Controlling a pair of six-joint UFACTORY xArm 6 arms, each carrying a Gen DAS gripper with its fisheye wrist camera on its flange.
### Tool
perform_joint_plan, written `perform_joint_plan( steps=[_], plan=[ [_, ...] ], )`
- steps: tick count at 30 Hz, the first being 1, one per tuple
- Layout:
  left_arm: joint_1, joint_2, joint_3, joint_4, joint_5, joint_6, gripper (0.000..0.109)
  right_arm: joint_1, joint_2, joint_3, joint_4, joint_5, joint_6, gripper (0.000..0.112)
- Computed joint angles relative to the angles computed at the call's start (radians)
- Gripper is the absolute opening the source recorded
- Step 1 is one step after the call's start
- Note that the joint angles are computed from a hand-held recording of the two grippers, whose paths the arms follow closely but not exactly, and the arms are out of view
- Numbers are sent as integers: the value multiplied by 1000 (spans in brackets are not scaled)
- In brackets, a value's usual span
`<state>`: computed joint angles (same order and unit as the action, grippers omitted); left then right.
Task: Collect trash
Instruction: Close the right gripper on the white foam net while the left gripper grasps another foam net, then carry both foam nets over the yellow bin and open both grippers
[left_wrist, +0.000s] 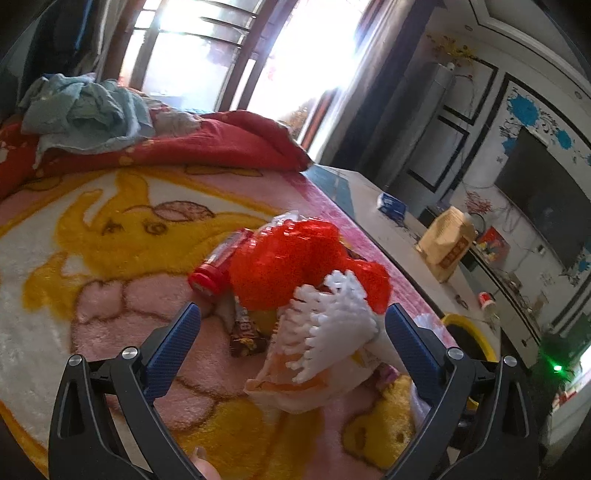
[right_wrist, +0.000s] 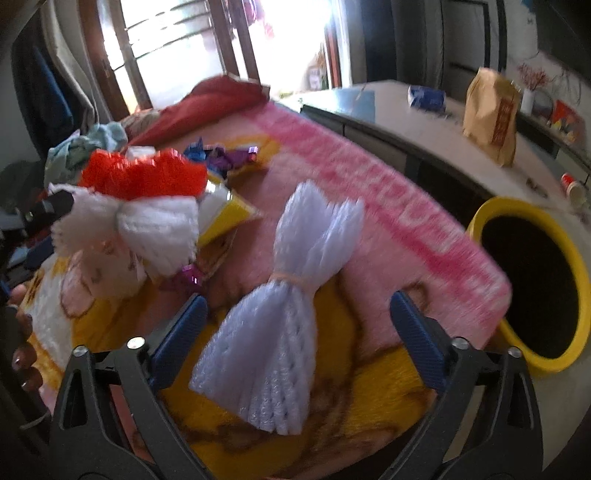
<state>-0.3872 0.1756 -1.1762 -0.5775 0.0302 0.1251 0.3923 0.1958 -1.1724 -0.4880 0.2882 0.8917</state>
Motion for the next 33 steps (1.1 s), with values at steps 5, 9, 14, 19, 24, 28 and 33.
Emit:
perform_joint_plan(
  steps=[5, 9, 14, 19, 24, 28, 33],
  plan=[
    [-19, 16, -38, -130, 38, 136, 75, 10, -2, 37, 224, -25, -179, 64],
    [-21, 16, -34, -61, 47, 67, 52, 19, -19, 60, 344, -43, -300, 45],
    [-26, -5, -5, 48, 34, -4, 27, 24, -36, 66, 435, -43, -400, 28],
    [-46, -35, 12, -7, 20, 82, 17, 3, -66, 83, 407, -48, -374, 26],
    [-79, -52, 4, -47, -4, 175, 16, -40, -104, 105, 308, -57, -290, 26],
    [-100, -37, -33, -23, 6, 196, 16, -77, -136, 126, 251, -61, -228, 26],
    [-120, 13, -108, 47, 34, 163, 16, -127, -175, 150, 155, -67, -142, 26]
  ],
)
